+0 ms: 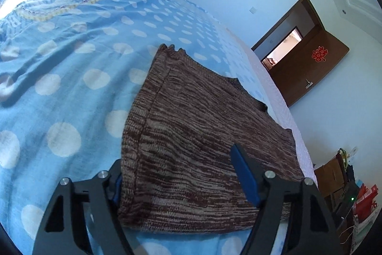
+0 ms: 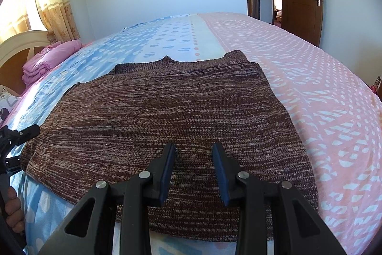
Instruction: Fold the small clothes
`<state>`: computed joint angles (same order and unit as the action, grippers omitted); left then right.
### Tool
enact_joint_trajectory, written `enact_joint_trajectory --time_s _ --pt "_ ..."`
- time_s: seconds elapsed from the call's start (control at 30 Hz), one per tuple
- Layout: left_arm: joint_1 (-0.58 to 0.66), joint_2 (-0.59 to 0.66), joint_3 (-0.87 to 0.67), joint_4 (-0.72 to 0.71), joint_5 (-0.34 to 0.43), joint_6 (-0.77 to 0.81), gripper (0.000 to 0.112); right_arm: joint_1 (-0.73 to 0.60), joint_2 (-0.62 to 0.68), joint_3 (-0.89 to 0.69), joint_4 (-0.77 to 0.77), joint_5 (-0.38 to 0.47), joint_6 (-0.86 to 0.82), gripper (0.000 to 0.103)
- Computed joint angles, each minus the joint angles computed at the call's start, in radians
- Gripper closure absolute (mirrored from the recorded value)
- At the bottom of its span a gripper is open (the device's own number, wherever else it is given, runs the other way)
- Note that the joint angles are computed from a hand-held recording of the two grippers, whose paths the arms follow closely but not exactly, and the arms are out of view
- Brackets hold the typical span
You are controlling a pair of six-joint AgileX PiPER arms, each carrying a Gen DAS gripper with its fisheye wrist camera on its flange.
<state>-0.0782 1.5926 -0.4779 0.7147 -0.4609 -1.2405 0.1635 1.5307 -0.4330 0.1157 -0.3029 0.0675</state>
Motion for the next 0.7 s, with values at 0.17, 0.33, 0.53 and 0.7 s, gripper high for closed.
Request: enact_joint_trajectory --time_s 0.17,0.33,0.53,0.7 --pt "0.057 0.057 -0.038 0.040 -0.074 -0.099 0.027 0.000 0.001 -0.001 0.001 0.000 -0.002 0.069" --pt "0.034 0.069 -0.076 0.141 -0.071 -0.137 0.058 0.003 0.003 -0.004 0.018 0.001 -0.016 0.069" --pt "0.071 0.104 -0.085 0.136 -0.089 -0.182 0.058 0.006 0.005 -0.005 0.036 -0.001 -0.036 0.069" --pt "0.077 0.135 -0.131 0.152 -0.090 -0.233 0.055 0.032 0.004 -0.008 0.163 -0.003 -0.152 0.069"
